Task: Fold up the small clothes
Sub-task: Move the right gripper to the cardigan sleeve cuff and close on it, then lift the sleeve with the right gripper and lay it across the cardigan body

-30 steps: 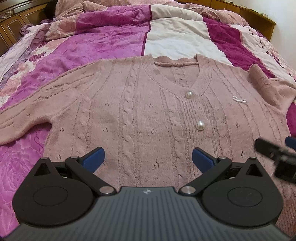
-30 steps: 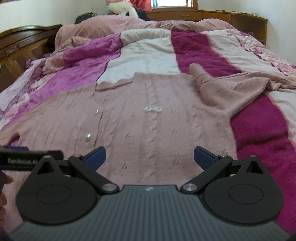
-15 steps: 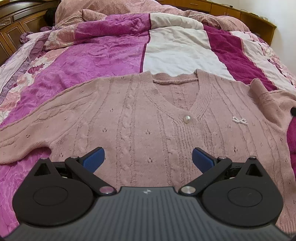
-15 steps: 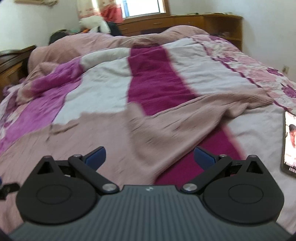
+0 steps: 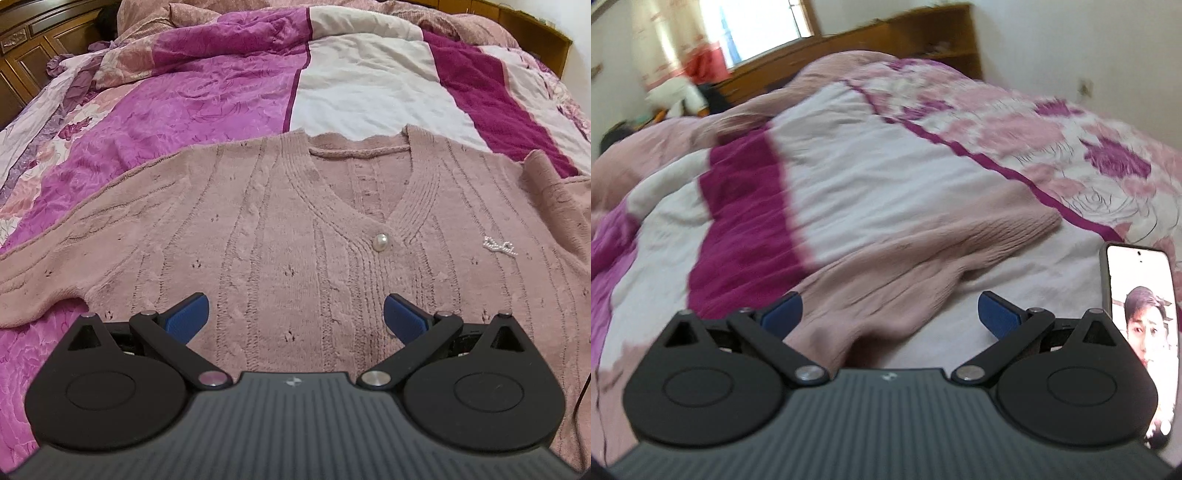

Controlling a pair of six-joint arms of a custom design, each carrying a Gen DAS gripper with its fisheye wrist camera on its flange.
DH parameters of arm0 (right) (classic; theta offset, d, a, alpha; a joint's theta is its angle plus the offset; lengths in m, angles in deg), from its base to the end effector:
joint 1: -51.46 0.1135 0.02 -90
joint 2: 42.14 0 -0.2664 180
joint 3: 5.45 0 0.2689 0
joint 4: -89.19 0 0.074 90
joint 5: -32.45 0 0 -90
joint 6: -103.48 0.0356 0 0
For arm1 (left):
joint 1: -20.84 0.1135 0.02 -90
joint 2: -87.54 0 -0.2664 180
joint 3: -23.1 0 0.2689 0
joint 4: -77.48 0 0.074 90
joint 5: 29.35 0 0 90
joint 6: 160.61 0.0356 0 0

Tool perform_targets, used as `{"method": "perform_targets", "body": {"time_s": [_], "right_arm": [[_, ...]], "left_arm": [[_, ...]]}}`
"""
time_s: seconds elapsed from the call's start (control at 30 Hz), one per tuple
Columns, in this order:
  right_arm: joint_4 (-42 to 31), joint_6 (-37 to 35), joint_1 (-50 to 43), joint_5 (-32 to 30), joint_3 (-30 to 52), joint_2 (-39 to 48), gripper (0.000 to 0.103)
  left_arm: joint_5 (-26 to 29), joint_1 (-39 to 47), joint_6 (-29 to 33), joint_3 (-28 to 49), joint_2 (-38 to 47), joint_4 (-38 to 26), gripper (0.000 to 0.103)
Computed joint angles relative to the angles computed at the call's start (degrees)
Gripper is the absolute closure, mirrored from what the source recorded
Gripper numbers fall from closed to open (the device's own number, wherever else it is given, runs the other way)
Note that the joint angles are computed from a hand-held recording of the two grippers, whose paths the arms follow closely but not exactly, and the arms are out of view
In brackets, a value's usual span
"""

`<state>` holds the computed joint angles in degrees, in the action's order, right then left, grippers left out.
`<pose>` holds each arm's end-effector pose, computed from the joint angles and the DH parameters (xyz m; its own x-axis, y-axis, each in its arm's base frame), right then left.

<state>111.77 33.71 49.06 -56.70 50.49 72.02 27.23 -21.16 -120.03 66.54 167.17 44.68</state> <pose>0.3594 -0.0156 0.0641 -0.5276 0.3682 -0.7655 0.2519 0.9285 0.2729 0.1813 -0.1368 0.1200 -0.7640 -0.1651 -0.6237 -0.2590 0.9639 0.0622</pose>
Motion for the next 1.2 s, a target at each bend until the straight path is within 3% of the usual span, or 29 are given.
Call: {"method": "perform_targets", "body": {"time_s": [0.2,0.37,0.47,0.53,0.57,0.87,1.0,1.2], "right_arm": [[-1.96,2.34,-2.56,-1.08,9.71,9.31,0.002],[0.28,-0.66,-0.54,2.66,11.07,11.56,0.005],[3.48,0.36,-0.86,1.27,9.85,11.21,0.034],[5.27,2.03,-1.72,-1.66,9.11,10.95,0.063],[5.74,2.99,-1.92,-2.03,8.65,10.52,0.085],[18.27,0.09,-0.19,2.46,-4.84,-2.43,0.087],[18.16,-0.66,-0.72,2.24,-10.33,-12.61,0.087],[11.66,-2.66,2.26,2.03,-15.92,-27.84,0.087]], "left_arm": [[0.61,1.44,0.96,1.0,3.76,0.96,0.0],[0.97,2.7,1.6,0.88,5.09,1.51,0.0],[1.26,3.0,2.04,0.46,4.88,2.12,0.0],[1.22,2.9,2.46,0.01,4.4,2.41,0.0],[1.11,2.7,2.44,-0.05,4.23,2.25,0.0],[-0.59,1.09,0.27,-1.1,-0.27,-0.85,0.0],[-1.04,0.61,-0.66,-1.8,-2.42,-1.58,0.0],[-2.25,-0.47,-1.49,-2.92,-5.66,-3.22,0.0]]}}
